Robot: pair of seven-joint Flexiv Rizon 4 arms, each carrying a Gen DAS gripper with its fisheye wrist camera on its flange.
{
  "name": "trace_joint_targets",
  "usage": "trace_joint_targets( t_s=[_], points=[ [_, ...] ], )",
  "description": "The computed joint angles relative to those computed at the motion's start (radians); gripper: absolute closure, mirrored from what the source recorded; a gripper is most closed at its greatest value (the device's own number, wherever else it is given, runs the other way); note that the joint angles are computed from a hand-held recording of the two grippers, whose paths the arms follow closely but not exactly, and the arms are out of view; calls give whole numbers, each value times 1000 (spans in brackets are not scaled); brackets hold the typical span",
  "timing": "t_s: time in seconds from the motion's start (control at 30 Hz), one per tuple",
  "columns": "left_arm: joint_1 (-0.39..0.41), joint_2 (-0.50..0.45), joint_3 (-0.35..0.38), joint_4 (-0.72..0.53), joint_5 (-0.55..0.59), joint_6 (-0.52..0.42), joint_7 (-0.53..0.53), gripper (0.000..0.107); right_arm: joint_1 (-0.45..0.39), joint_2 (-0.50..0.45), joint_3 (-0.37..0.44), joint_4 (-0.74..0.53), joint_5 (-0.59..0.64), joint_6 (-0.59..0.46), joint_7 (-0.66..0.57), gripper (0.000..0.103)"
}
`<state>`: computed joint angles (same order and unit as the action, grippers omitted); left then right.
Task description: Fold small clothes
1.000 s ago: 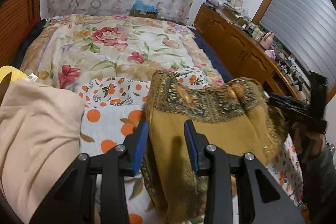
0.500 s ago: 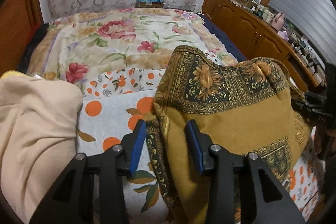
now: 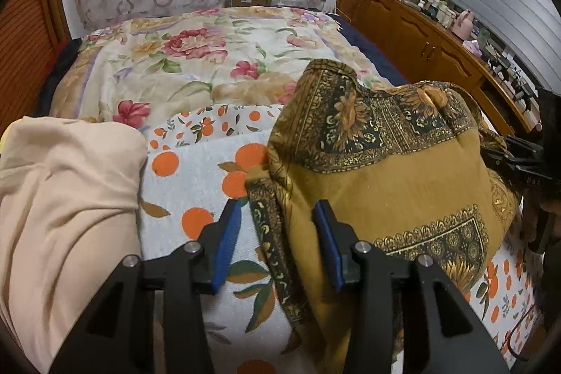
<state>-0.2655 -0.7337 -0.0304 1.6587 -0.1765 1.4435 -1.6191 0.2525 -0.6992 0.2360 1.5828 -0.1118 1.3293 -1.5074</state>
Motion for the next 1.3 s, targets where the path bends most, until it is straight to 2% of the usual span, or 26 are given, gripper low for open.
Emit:
trace_joint_targets(
  t_s=[0.03, 0.07, 0.17, 0.23, 0.3, 0.37, 0.5, 0.63, 0.8, 0.87, 1.03, 1.1, 1.23, 1.3],
  points=[
    [-6, -2, 7, -5, -1, -4, -8, 64, -4, 0, 4, -2, 2, -8, -2, 46],
    [-1, -5, -2, -7, -4, 4, -10, 64, -14, -2, 19, -11, 10, -19, -11, 53],
    [61, -10, -91, 16, -25, 49, 40, 65, -69, -17, 105, -48, 60, -55, -88, 67],
    [149, -14, -211, 49, -58, 88, 93, 87, -88, -24, 139, -62, 92, -67, -141, 75],
    [248, -24, -350, 89, -116, 124, 171, 99, -108, -32, 171, -79, 136, -82, -183, 84],
    [299, -26, -418, 115, -99, 167, 182, 101, -122, -34, 193, -82, 180, -72, -225, 93],
    [377, -7, -527, 183, -75, 276, 176, 103, -140, -14, 227, -53, 244, 14, -295, 95],
    [422, 49, -579, 259, 5, 380, 120, 103, -133, 21, 247, -14, 252, 108, -332, 96],
    [457, 143, -586, 349, 86, 482, 23, 103, -132, 48, 283, 12, 218, 185, -356, 96],
    [464, 191, -568, 393, 110, 521, -20, 103, -129, 50, 302, 8, 193, 207, -360, 96],
    [414, 337, -431, 528, 118, 620, -123, 103, -140, 15, 380, -50, 129, 196, -391, 97],
    [375, 392, -353, 590, 102, 668, -157, 103, -124, -10, 405, -97, 105, 171, -414, 97],
    [287, 461, -202, 714, 33, 773, -198, 103, -56, -87, 444, -248, 82, 73, -483, 97],
    [277, 473, -157, 767, 35, 812, -236, 103, 8, -126, 437, -337, 66, 14, -511, 97]
  ],
)
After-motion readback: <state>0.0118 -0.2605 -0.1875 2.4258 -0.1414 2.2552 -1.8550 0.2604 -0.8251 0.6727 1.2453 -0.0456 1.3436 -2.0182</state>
